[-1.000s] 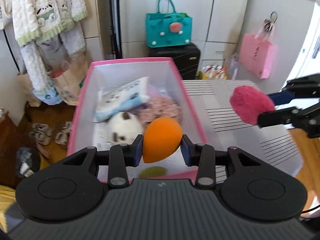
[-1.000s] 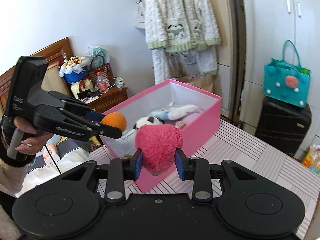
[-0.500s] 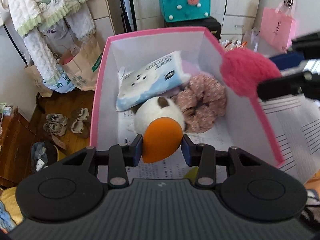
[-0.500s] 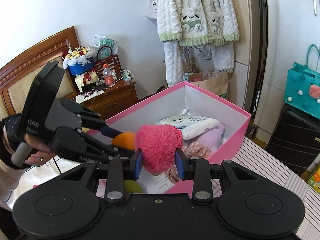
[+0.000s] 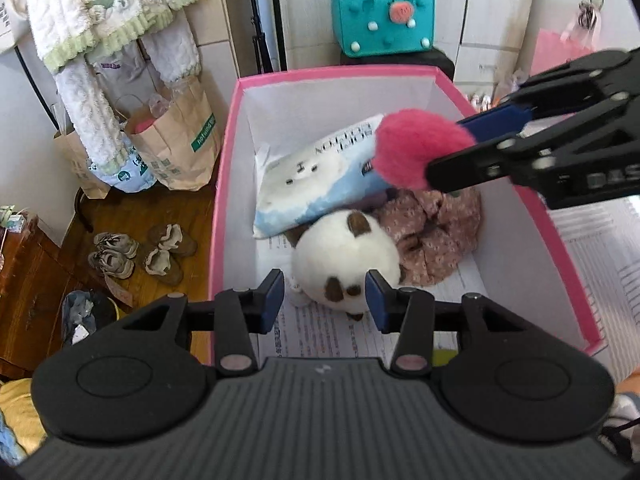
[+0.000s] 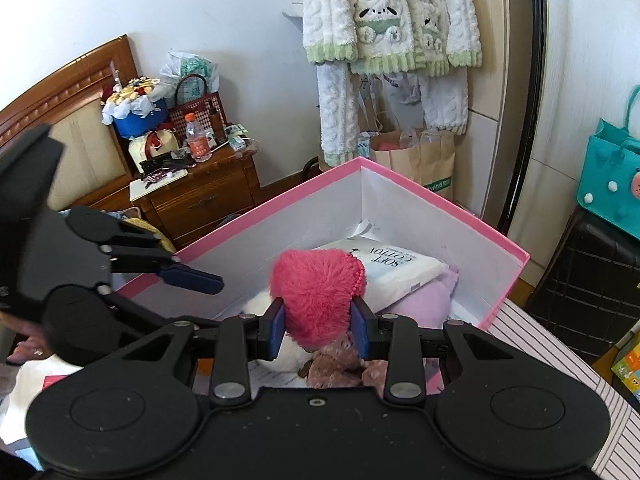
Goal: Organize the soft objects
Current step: 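Lower into the box and open the right gripper while the left gripper releases the sponge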
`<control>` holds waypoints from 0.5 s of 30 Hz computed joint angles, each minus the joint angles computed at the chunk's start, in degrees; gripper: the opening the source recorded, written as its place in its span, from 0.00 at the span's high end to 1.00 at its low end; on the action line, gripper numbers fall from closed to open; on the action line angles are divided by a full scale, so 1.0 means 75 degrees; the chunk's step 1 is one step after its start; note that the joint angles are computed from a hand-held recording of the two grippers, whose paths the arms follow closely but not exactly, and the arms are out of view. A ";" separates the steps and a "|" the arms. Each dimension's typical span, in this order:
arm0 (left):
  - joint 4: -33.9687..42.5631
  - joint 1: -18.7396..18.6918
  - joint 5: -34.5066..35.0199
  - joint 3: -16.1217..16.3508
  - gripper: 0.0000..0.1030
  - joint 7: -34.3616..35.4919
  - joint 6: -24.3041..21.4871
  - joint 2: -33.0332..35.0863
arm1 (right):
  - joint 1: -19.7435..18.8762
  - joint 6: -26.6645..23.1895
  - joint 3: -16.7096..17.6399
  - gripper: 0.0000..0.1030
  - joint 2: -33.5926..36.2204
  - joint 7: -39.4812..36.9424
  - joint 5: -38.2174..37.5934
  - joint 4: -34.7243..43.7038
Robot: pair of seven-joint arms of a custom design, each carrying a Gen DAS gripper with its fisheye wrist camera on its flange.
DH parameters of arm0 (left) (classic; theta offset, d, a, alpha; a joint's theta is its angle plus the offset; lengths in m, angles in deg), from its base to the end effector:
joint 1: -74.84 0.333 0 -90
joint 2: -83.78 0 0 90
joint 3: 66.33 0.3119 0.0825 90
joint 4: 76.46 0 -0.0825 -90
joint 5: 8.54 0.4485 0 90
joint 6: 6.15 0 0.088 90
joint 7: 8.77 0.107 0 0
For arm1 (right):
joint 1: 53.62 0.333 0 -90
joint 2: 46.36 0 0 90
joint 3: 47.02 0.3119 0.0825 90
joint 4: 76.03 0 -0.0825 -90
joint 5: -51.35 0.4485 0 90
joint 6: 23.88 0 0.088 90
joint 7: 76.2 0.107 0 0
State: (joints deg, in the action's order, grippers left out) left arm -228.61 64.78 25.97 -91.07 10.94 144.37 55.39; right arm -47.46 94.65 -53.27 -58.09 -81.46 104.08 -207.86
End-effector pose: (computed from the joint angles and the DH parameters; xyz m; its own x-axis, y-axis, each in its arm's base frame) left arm 0.3851 -0.2705 0.3844 0.1590 -0.9868 -0.0307 -0.7612 -0.1028 -0.6403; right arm 0.5421 0.0400 0.4102 0.9380 -0.3194 -0.1347 -0.3148 -0.6224 -0.7166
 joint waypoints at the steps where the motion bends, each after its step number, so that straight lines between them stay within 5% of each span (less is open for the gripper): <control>1: -0.0060 0.0020 0.0040 -0.0004 0.57 -0.0066 0.0082 -0.0081 | 0.0022 0.0077 0.0037 0.62 0.0007 0.0036 0.0008 0.0000; 10: -0.0258 0.0287 0.0242 -0.0226 0.49 -0.0586 0.0376 -0.0431 | 0.0497 0.1258 0.0450 0.58 0.0270 0.0327 -0.0040 0.0146; 15: -0.0139 0.0336 0.0249 -0.0357 0.35 -0.0850 0.0216 -0.0406 | 0.0642 0.1682 0.0570 0.57 0.0466 0.0582 -0.0255 0.0202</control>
State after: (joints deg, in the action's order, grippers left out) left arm -229.65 67.31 27.83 -93.75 4.56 145.99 52.35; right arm -42.64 107.27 -49.00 -54.60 -77.09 102.17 -206.34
